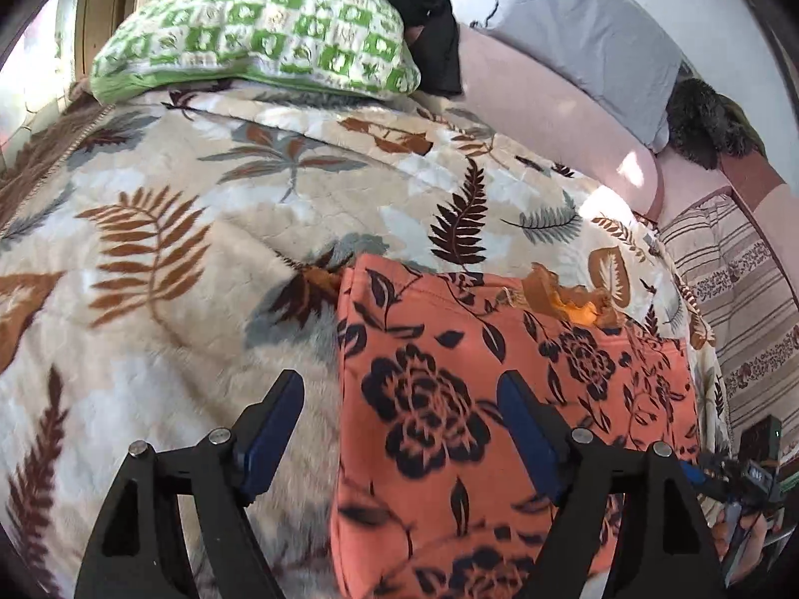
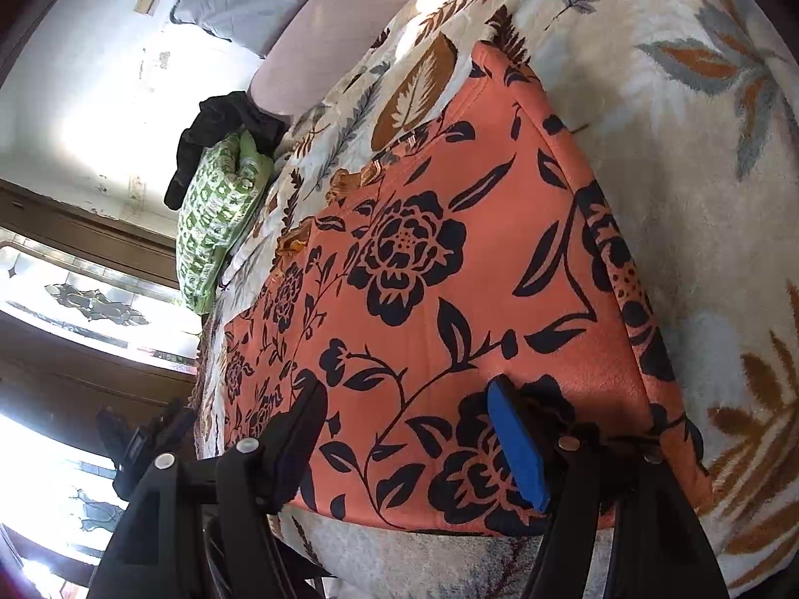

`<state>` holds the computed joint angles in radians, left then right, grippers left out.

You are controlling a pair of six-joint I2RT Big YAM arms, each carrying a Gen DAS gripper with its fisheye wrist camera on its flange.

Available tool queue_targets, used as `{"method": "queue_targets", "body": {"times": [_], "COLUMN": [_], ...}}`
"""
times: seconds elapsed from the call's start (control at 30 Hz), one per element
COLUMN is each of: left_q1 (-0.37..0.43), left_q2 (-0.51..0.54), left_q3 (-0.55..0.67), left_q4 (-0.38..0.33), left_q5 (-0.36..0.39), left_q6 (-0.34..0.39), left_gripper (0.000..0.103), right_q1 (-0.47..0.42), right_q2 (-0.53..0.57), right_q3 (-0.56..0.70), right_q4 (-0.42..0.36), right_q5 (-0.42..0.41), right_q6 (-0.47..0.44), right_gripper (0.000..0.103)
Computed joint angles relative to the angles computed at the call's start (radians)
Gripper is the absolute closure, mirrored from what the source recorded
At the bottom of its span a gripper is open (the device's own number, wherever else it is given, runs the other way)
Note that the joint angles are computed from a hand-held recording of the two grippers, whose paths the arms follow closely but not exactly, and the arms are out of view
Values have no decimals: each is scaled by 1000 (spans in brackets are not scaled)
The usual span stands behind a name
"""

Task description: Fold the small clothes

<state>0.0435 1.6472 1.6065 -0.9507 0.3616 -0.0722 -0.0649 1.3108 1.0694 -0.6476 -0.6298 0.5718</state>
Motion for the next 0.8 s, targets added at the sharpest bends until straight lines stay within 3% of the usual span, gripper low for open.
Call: {"method": "queue_targets", "body": {"times": [0.03, 0.1, 0.17, 0.27, 0.37, 0.4, 0.43, 0.5, 0.6, 0.73, 0.8], "left_q1": [0, -12, -31, -20, -40, -42, -42, -50, -74, -117, -150], "left_q2": [41, 122, 199, 220, 158, 122, 81, -10, -169, -314, -357], "left_q3": [37, 117, 195, 203, 157, 127, 91, 7, -147, -289, -342], "left_q4": [-5, -18, -78, -65, -18, 7, 35, 86, 166, 174, 168], "left_q5": [7, -1, -89, -67, -160, -161, -138, -118, -102, -76, -102], "left_q6": [-10, -5, 6, -38, -9, -2, 6, 14, 35, 75, 99], "left_gripper": [29, 59, 63, 61, 62, 62, 56, 27, 23, 22, 22], "right_q1": [-2, -11, -16, -18, -20, -20, -19, -13, 6, 34, 44], "right_q2": [-1, -2, -4, -10, -11, -11, -13, -22, -65, -141, -189], "right_q3": [-3, -9, -18, -33, -33, -31, -30, -32, -51, -84, -113], "right_q4": [5, 15, 32, 62, 59, 54, 51, 47, 49, 64, 80], "right_q5": [-7, -27, -39, -46, -52, -51, -47, -30, 22, 51, 73], "right_q6": [1, 5, 25, 40, 38, 41, 46, 58, 89, 103, 124], "right_gripper": [32, 32, 32, 32, 32, 32, 32, 32, 31, 31, 31]}}
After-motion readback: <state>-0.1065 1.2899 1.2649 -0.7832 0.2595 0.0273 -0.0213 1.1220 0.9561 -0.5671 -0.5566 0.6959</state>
